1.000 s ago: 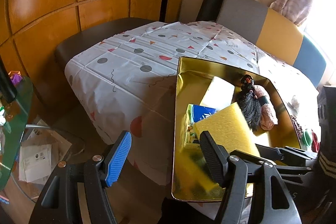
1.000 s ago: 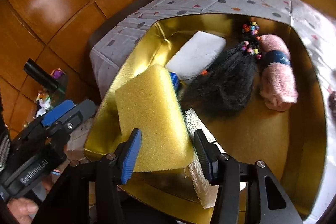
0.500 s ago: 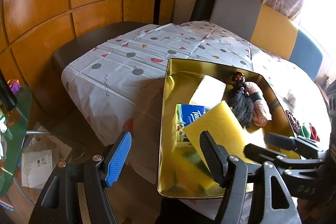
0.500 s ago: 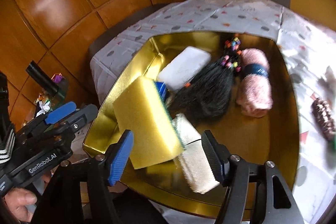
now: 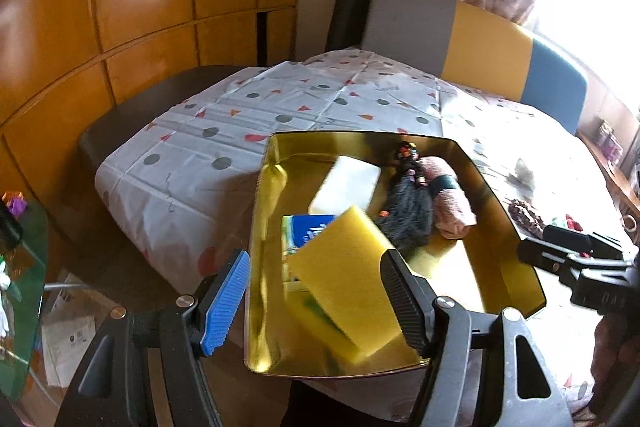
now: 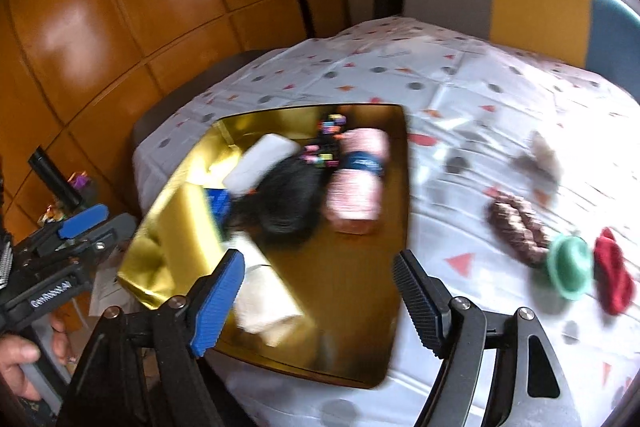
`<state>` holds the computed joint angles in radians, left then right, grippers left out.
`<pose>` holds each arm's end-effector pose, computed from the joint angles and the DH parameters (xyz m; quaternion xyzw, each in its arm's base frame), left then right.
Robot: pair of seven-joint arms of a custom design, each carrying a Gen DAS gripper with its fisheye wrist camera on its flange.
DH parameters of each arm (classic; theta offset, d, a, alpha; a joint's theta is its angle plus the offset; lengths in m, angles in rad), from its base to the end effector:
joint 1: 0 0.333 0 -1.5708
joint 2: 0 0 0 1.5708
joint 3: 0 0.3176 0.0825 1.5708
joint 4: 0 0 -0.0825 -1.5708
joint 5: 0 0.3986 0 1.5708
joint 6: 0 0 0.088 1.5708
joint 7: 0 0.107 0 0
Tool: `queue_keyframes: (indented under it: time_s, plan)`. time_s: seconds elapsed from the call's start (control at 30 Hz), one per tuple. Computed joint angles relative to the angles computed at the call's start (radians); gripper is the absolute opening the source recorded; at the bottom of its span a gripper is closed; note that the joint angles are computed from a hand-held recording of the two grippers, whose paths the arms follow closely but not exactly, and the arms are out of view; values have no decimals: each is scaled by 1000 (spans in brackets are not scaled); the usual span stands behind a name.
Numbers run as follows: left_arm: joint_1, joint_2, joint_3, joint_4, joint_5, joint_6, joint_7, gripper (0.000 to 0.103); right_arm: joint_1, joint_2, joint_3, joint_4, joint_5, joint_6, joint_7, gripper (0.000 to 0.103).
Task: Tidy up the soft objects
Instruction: 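Move both tools toward the green hat and pink scrunchie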
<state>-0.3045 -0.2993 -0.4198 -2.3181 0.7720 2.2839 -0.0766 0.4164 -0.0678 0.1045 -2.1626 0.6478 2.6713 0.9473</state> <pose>0.3791 -0.3256 0.4769 -0.7876 0.4850 -0.2311 0.3016 0.5084 0.2719 0.4804 -0.8404 0.4175 -0.0561 0.3411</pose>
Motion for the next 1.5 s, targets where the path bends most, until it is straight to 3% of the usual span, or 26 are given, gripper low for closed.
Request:
queue_keyframes:
  time_s: [0.43, 0.67, 0.77, 0.87, 0.97, 1.1, 1.17, 1.37, 1.5]
  plan:
    - [-41, 139, 17, 140, 59, 57, 82, 69, -143, 14, -73, -16, -195, 46, 190, 80]
    - [-69, 220, 53, 225, 31, 145, 160, 68, -232, 56, -109, -19, -285, 109, 342, 81]
    - [-82, 277, 70, 283, -6, 205, 229, 68, -271, 79, -125, 0, -376, 99, 554, 81]
    - [-109, 355, 83, 374, -13, 209, 286, 68, -302, 83, -130, 14, -245, 74, 552, 81]
    - [-141, 438, 106, 475, -50, 228, 347, 68, -320, 77, -134, 6, -263, 85, 626, 83]
    - [-187, 573, 136, 650, -112, 212, 458, 67, -329, 74, -132, 10, -207, 83, 609, 84]
    - [-199, 631, 146, 722, -169, 210, 514, 62, -328, 71, -129, 10, -185, 83, 589, 84]
    - [-220, 859, 165, 1007, -380, 132, 632, 52, -326, 66, -127, 13, -100, 82, 521, 86]
    - [-241, 1004, 198, 1200, -498, 40, 632, 51, -326, 64, -129, 19, -46, 63, 484, 86]
